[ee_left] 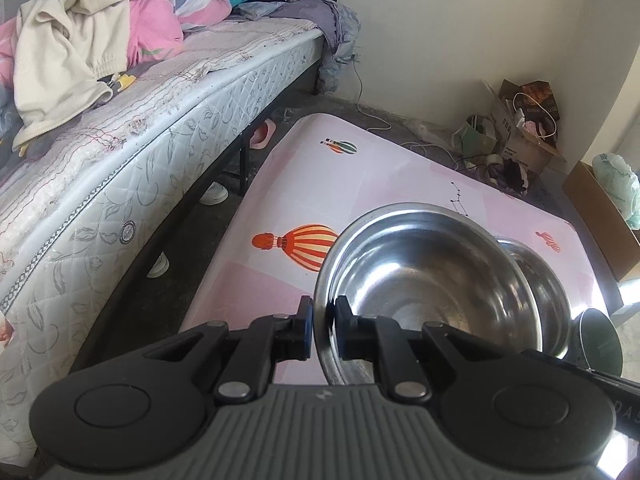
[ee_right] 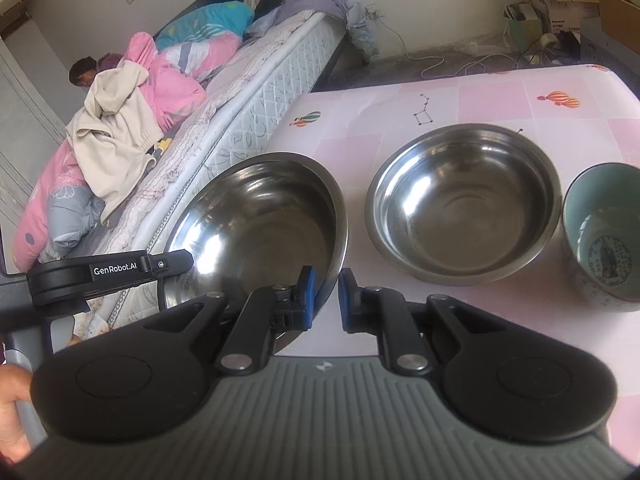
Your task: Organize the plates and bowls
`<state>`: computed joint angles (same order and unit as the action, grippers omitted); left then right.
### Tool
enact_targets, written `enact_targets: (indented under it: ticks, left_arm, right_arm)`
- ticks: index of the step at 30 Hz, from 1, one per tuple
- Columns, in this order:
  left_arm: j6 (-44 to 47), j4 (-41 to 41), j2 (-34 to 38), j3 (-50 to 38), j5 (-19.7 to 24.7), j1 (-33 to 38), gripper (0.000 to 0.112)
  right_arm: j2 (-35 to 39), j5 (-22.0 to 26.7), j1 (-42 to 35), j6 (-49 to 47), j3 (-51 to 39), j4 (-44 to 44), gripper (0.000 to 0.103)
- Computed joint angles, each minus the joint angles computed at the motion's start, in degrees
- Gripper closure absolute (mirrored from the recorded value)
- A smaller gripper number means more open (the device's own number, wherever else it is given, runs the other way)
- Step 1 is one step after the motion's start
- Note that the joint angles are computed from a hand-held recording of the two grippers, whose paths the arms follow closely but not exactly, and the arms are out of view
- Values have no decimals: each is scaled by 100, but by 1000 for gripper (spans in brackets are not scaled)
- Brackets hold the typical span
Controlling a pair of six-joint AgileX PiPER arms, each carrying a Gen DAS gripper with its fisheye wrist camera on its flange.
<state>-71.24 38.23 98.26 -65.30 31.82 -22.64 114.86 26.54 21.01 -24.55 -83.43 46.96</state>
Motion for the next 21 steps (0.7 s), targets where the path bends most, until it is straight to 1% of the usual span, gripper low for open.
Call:
enact_targets:
  ticks: [5,10,16,21]
  left_arm:
    - [84,-57,232,-415,150,-188,100]
    - [351,-285,627,-1010,288,-365,100]
    - [862,-647,1286,-1999,521,-558,100]
    - [1239,-1022,1893,-2901,782,-645,100]
  right_arm:
    - [-141,74,-265,-242,105,193,91]
    - [-193,183,-613,-405,115,292,91]
    - [-79,368,-1055,-272,-149,42,91]
    - [214,631,-1399,-3,-644,-282,91]
